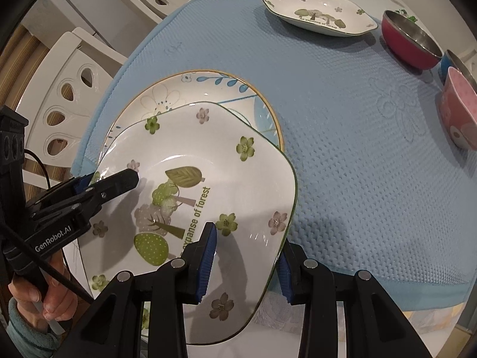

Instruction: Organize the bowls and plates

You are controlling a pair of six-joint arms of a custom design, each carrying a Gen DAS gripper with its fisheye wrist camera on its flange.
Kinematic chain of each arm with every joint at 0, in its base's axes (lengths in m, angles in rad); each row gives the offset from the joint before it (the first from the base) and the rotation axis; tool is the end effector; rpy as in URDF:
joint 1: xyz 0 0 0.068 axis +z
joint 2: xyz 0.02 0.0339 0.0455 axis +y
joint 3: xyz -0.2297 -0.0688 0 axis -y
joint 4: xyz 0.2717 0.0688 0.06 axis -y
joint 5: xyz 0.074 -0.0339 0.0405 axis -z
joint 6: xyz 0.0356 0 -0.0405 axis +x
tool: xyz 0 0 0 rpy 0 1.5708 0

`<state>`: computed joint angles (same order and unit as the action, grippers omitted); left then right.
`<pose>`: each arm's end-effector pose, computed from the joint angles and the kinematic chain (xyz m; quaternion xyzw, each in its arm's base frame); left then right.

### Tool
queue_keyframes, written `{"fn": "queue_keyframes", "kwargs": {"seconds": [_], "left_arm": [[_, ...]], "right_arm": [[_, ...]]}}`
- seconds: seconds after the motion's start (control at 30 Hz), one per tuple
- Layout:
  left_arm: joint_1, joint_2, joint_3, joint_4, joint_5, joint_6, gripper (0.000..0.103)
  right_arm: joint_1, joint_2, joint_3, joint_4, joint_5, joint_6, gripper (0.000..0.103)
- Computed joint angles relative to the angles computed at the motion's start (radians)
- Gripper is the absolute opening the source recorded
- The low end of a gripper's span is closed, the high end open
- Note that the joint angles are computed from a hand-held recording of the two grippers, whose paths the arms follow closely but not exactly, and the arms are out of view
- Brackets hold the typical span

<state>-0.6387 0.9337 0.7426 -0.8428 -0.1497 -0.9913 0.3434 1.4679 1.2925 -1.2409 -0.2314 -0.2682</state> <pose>0.1777 -0.1253 0.2116 -0.1882 0.9431 -0.1430 0.2339 0.2714 0.1057 0.2463 -0.3066 0.9417 0.1179 0.0723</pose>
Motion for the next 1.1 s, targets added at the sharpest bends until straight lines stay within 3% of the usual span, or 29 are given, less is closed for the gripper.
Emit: {"fn": "queue_keyframes", "kwargs": {"seconds": [0.33,0.53,0.67,0.93,1.1], "left_arm": [[0.083,-0.019,0.013,-0.021,0.01,0.057,0.034],[0.152,-0.1,0.022,-0.057,-0.018,0.104,0.034],[0.218,-0.114,0.028,-0.048,0.018,0.142,0.034],[0.269,-0.057,0.077,-0.048,0.028,0.212,0.034],[0.331,0.027,0.176,-0.024,0.048,0.305,0.036]], "right_arm": [[0.024,0.08,0.098,0.006,0.004,0.022,0.036],[0.049,0.062,0.083,0.011,0.041,0.005,0.036],[0.017,0.072,0.091,-0.015,0.0,0.011,0.036],[-0.034,0.108,0.132,-0.087,-0.069,-0.004,0.036],[-0.135,0.143,0.266,-0.104,-0.11,-0.062,0.036]]}}
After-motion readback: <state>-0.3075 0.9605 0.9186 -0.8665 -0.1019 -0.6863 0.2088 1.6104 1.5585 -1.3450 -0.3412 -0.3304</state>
